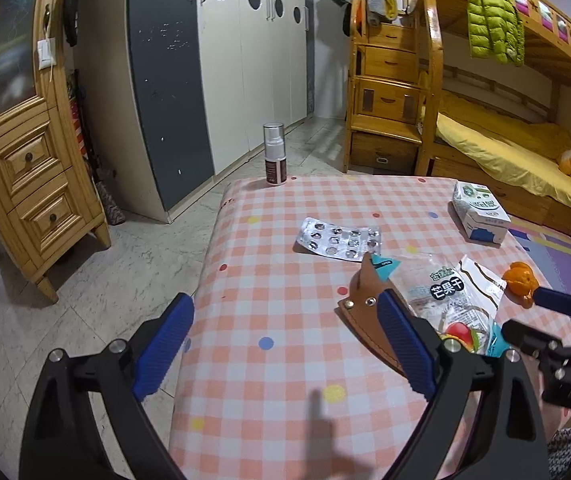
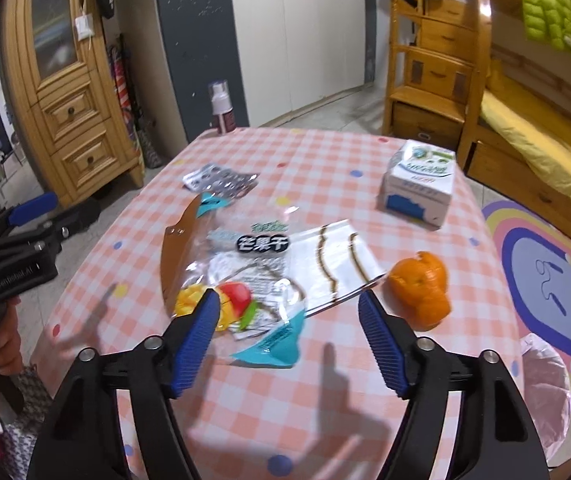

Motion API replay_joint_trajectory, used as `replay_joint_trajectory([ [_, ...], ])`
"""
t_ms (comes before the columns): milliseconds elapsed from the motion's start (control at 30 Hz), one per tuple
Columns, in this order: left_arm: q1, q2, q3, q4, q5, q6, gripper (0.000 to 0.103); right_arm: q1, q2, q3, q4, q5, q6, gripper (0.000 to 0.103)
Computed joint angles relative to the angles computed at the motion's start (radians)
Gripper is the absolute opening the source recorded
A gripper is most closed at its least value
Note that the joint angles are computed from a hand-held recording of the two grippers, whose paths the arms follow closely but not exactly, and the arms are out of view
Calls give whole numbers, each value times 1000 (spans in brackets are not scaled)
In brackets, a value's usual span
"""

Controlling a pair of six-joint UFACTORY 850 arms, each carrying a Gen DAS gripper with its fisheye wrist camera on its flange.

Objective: Collect trash
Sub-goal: 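Return both grippers to the table and reach the right gripper to the mango snack bag, then grasp the clear mango snack bag with the right gripper and lift it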

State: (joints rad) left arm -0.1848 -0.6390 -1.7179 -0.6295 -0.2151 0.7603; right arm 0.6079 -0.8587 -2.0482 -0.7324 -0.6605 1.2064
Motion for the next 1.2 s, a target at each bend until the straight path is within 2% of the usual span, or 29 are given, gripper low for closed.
replay_joint_trajectory([
  [100,4,-1,-3,28,-5,-43,90,-1,-45,-68,81,-17,-69,78],
  [167,7,0,-4,31,-6,-51,90,2,-74,-114,101,-42,-96,86],
  [333,11,-5,-13,68,-6,-99,90,7,-178,-282,167,-132,-191,87],
  [400,14,-8,-17,70,-13,-104,90,8,-249,-399,196,-208,-247,88],
  [467,14,-8,-19,80,-15,-114,90,8,-275,-438,202,-234,-259,89],
  [600,15,-8,-20,81,-17,-117,90,-9,-233,-359,275,-168,-252,90],
  [633,15,-8,-20,84,-18,-119,90,-9,-242,-377,283,-182,-271,89],
  [700,15,-9,-21,94,-18,-124,90,-3,-216,-336,258,-155,-251,74],
  [767,13,-6,-16,95,-15,-122,90,7,-213,-338,197,-184,-224,39],
  [800,12,-4,-13,97,-14,-122,90,5,-190,-299,190,-161,-202,38],
  [867,8,-4,-11,109,-12,-129,90,-1,-148,-229,196,-96,-181,18],
  [1000,3,-2,-8,127,-9,-141,90,0,-64,-100,105,16,-82,8],
  [1067,2,0,-6,116,-8,-130,90,8,-3,-9,-44,68,62,5],
  [1200,-10,3,-2,121,-16,-127,90,16,58,76,-242,64,263,4],
])
